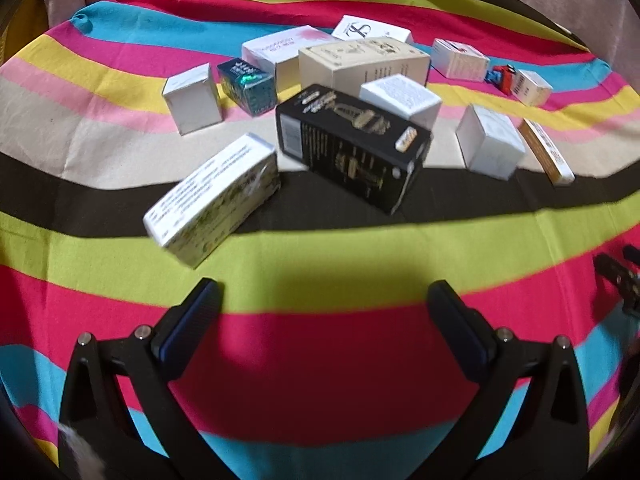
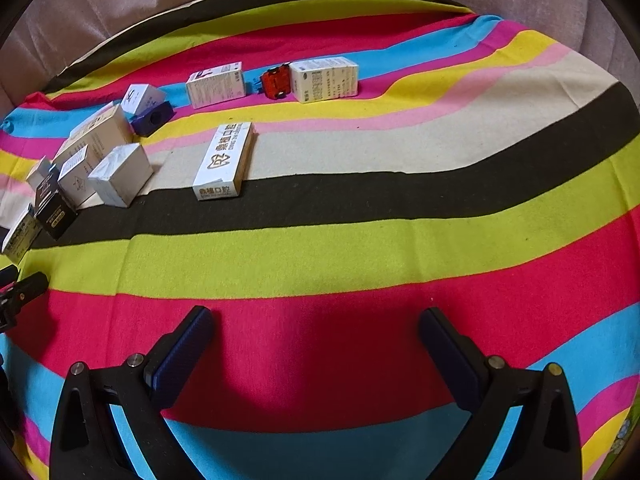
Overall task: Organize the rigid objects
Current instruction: 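Move the left tool toward the white box with blue text, then grasp the white box with the left tool while the right tool approaches the DENTAL box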
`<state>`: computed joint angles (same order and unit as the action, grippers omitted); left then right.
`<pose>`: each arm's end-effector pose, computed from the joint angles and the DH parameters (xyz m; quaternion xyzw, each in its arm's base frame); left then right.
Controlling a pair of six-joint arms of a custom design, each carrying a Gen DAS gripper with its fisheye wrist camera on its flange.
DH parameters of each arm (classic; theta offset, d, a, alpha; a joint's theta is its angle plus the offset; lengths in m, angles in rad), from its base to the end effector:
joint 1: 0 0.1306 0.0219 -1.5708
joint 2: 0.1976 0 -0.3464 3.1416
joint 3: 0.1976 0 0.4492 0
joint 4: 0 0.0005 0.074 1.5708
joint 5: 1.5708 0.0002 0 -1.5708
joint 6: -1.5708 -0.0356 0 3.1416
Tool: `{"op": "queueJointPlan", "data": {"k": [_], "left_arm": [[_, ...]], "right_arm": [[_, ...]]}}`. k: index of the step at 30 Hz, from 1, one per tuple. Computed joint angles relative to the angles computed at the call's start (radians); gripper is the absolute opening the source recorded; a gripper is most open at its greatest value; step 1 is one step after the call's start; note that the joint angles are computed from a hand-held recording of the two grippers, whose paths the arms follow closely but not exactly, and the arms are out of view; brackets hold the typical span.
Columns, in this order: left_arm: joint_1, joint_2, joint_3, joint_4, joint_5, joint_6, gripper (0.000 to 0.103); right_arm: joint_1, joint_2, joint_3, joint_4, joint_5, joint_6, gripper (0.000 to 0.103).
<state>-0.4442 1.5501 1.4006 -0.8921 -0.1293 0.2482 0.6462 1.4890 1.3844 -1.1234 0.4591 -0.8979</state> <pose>0.5273 -0.2464 0.3102 0.0774 0.9602 -0.0299 0.2666 0.4442 0.3146 0.3280 0.1589 0.9470 -0.0448 0.2754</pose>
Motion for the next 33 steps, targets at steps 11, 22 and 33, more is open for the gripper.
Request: {"op": "queueJointPlan", "data": {"k": [11,22,33], "left_arm": [[0.108,-0.088,-0.090,0.043,0.063,-0.070,0.103],[0.118,0.046,0.068,0.007,0.138,-0.206,0.066],[0.098,-0.072,-0.089,0.137,0.054,-0.074,0.029]], "right_arm": [[0.000,-0.018,-0.020,0.022,-0.013,0.046,0.103],[-0.001,-0.019,-0.022,0.024,-0.012,0.046,0.103],[0.013,-0.011,0.004,0.020,0.041,0.045,0.071]]}}
